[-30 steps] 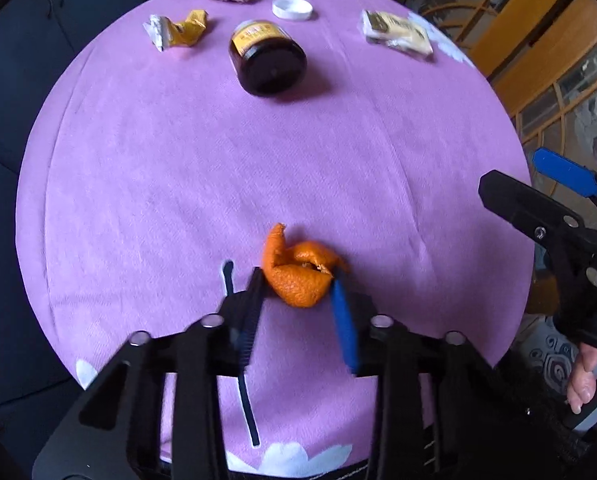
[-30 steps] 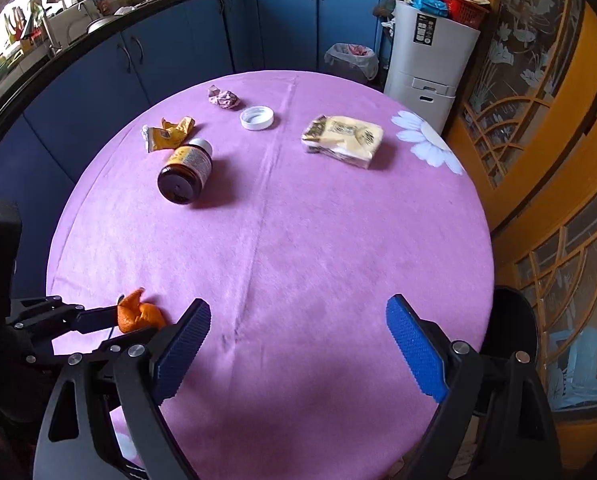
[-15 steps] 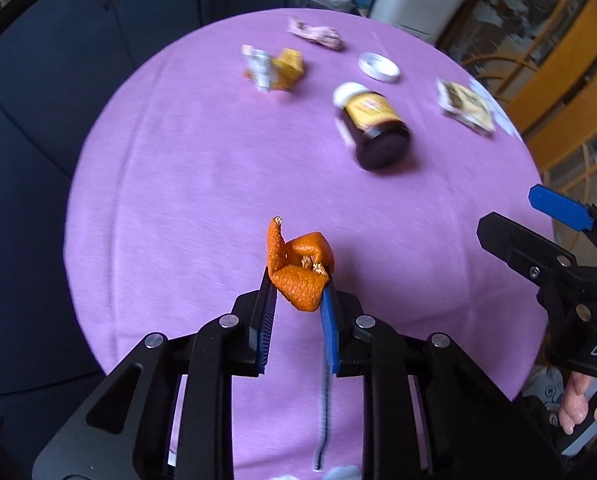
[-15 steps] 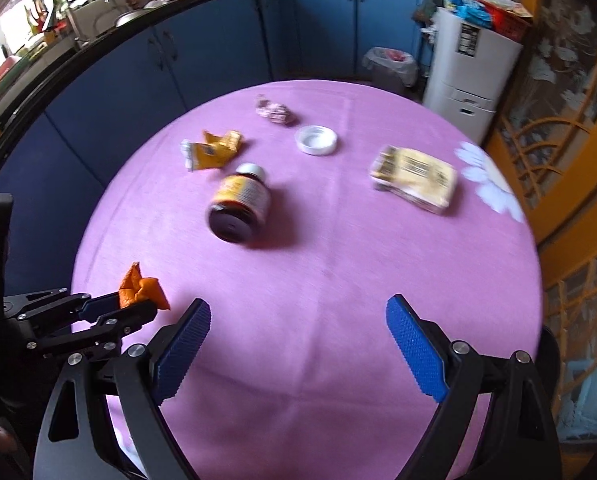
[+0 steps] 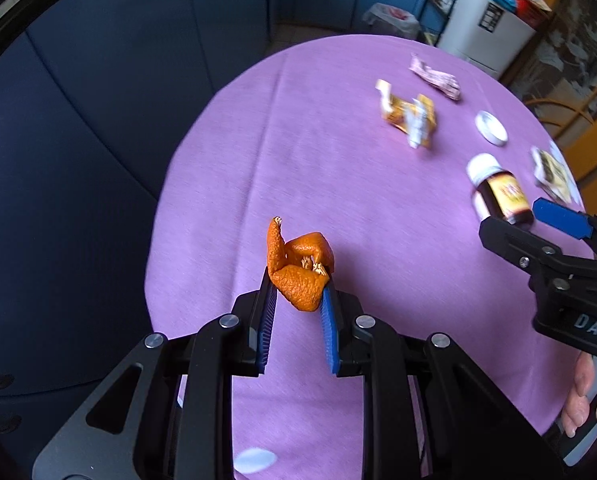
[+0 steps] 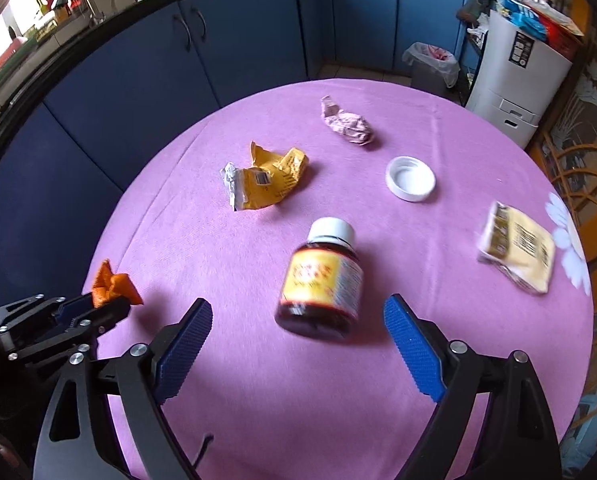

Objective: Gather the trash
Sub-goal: 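Grasp the orange peel with the left gripper while the right grasps the brown medicine bottle, then carry the peel and bottle over the bin and open both grippers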

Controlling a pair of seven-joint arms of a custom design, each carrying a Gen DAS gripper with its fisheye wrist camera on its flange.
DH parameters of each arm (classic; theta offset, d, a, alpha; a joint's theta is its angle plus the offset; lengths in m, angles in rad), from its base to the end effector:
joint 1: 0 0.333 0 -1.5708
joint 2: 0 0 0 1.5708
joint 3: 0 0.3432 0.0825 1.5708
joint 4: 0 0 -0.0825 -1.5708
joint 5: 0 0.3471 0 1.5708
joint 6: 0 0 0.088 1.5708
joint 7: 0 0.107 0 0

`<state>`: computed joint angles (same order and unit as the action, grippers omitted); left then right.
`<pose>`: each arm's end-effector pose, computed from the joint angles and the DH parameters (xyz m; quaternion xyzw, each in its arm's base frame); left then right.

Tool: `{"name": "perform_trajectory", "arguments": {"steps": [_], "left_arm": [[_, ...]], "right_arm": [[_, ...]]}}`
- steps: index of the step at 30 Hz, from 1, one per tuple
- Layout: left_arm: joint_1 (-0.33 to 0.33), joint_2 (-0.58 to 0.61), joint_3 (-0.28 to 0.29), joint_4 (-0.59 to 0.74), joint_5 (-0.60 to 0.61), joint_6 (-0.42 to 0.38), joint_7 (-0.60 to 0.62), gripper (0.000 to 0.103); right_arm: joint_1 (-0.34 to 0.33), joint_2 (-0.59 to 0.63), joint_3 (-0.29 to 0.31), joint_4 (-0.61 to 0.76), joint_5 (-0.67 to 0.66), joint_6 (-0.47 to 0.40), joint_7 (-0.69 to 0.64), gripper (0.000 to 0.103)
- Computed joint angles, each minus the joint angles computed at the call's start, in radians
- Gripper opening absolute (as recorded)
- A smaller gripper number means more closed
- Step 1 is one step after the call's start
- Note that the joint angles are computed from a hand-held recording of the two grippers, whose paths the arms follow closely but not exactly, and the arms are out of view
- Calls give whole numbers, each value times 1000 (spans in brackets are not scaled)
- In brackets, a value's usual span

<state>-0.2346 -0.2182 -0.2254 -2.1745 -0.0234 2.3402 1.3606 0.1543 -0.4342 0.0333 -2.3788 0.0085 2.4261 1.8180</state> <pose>0.4278 -0.2220 0.5627 -0.6059 0.7728 -0.1631 0.0949 0.4037 0.0788 0.5749 -0.6643 0.7084 -0.1313 0.1989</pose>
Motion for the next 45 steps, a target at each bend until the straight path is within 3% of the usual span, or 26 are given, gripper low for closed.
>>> {"name": "perform_trajectory", "arguments": {"steps": [2, 4, 14, 23, 31, 37, 45], "left_arm": [[3, 11, 1, 5, 0, 0, -5, 22], [7, 24, 0, 12, 12, 3, -13, 22], [-10, 23, -20, 25, 43, 4, -34, 22], [-83, 43, -79, 96, 84, -16, -54, 22], [-179, 136, -145, 227, 174, -52, -113, 22], [-285, 242, -184, 366, 269, -109, -163, 22], [-440, 397, -188, 560, 377, -182, -192, 22]], "right_arm": [[-15, 16, 20, 9, -34, -5, 24, 68], [-25, 35, 32, 19, -67, -20, 48, 47], [-37, -57, 33, -39, -138, -2, 106, 44], [-103, -242, 0, -125, -148, -32, 110, 44], [-217, -411, -80, -206, -152, -69, 69, 44], [-324, -519, -150, -257, -152, -110, 24, 44], [-482, -593, -259, -293, -157, -140, -50, 44]]}}
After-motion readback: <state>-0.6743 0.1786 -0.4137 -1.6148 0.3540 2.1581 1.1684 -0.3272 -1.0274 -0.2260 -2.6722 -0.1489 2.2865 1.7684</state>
